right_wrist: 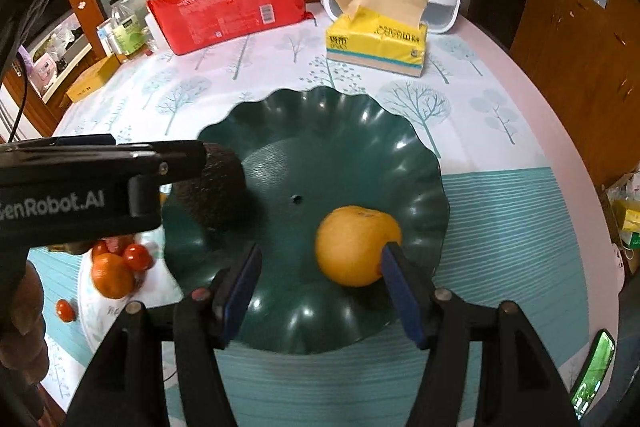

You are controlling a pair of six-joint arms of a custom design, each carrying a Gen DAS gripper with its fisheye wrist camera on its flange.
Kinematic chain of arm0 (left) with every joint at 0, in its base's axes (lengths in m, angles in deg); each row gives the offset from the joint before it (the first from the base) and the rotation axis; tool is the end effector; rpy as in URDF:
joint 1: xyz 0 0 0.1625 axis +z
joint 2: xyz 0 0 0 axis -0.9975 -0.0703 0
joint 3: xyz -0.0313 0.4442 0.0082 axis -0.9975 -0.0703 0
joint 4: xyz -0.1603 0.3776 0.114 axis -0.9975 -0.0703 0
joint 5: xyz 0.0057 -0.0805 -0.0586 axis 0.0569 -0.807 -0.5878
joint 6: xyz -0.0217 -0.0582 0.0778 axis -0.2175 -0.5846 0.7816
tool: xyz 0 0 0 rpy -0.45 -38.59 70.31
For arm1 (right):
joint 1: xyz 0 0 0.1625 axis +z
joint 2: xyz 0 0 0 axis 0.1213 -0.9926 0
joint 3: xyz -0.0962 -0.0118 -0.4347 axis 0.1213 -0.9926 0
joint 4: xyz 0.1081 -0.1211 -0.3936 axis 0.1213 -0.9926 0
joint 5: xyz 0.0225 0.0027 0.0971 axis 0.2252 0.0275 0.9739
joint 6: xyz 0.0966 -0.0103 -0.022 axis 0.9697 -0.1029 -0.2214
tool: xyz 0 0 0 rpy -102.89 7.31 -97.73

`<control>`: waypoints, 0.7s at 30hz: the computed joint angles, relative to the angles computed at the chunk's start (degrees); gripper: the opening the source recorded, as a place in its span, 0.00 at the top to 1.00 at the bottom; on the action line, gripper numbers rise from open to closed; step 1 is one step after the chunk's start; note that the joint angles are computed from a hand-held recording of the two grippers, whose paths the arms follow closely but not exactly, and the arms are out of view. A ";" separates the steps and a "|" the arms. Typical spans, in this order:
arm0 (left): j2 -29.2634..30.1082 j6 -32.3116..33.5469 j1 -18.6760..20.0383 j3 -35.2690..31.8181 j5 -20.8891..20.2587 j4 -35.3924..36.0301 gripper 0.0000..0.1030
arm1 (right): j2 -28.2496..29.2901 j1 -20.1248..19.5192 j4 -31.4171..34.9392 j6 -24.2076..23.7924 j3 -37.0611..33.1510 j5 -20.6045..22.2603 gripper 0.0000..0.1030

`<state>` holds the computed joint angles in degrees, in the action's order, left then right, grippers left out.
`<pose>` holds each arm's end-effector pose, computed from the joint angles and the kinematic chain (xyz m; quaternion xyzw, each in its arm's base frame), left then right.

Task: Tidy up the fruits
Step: 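Move the left tool to the loose red tomato while the right tool returns to the fruit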

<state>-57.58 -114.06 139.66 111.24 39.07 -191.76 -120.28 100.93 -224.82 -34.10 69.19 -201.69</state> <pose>-0.2106 -0.6478 0.2294 -0.0290 0.8896 -0.2543 0.3784 0.2872 -0.6383 0.1010 0.2887 -0.8982 0.1430 0.2991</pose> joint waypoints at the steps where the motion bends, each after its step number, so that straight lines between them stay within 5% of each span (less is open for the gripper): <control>1: -0.83 -0.51 -0.63 0.54 0.62 0.84 0.07 | -0.28 0.21 -0.13 0.11 0.28 0.11 0.39; 14: -16.87 -12.65 -8.81 8.86 7.62 16.68 0.04 | -5.79 5.51 1.33 6.98 4.54 2.39 0.39; 21: -27.11 -25.87 -12.01 13.16 10.73 33.03 0.04 | -6.21 9.02 3.64 10.08 4.80 4.05 0.39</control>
<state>-84.69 -139.93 127.65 124.41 49.80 -158.73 -126.49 109.95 -221.18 -24.01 73.98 -197.63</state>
